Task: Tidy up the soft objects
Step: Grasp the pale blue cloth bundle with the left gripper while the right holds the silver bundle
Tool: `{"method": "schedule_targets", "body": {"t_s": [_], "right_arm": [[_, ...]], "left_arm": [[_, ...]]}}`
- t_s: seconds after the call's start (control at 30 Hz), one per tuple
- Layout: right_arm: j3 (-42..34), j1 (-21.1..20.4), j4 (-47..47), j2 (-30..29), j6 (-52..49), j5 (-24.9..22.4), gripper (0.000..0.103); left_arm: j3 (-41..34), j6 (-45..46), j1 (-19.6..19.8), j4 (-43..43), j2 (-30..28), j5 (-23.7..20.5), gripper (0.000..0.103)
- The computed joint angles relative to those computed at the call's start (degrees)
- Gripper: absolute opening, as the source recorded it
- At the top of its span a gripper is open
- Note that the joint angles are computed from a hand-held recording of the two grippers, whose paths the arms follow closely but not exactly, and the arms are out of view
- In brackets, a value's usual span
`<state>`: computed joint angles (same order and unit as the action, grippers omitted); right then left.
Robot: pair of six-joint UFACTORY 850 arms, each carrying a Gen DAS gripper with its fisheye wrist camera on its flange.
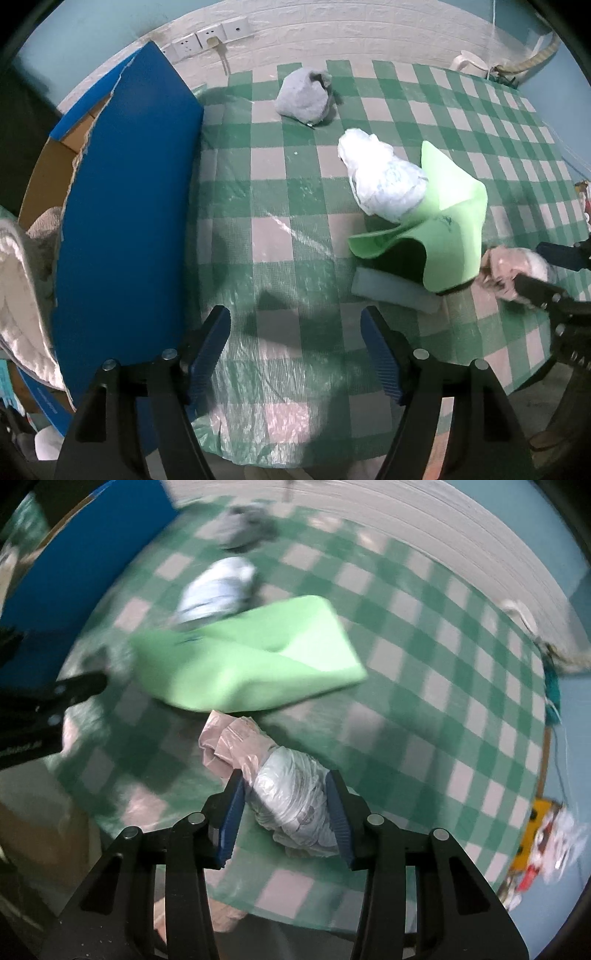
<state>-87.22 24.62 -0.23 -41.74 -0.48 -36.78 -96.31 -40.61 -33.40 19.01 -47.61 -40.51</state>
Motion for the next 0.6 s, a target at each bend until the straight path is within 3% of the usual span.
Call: {"method": "schedule_targets", "body": {"t_s": [0.4, 0.6], "right_arm": [[2.9, -4.3, 3.5, 1.3, 4.4, 5.4, 0.039], [-1.9, -4.2, 5.7, -1.9, 4.0, 4.4, 0.041]], "left_arm": [[-7.7, 0.3, 2.1, -3.6, -3.3, 0.7, 0.080], [-15.1, 2.1, 3.5, -7.4, -7.7, -0.2, 0.081]]}}
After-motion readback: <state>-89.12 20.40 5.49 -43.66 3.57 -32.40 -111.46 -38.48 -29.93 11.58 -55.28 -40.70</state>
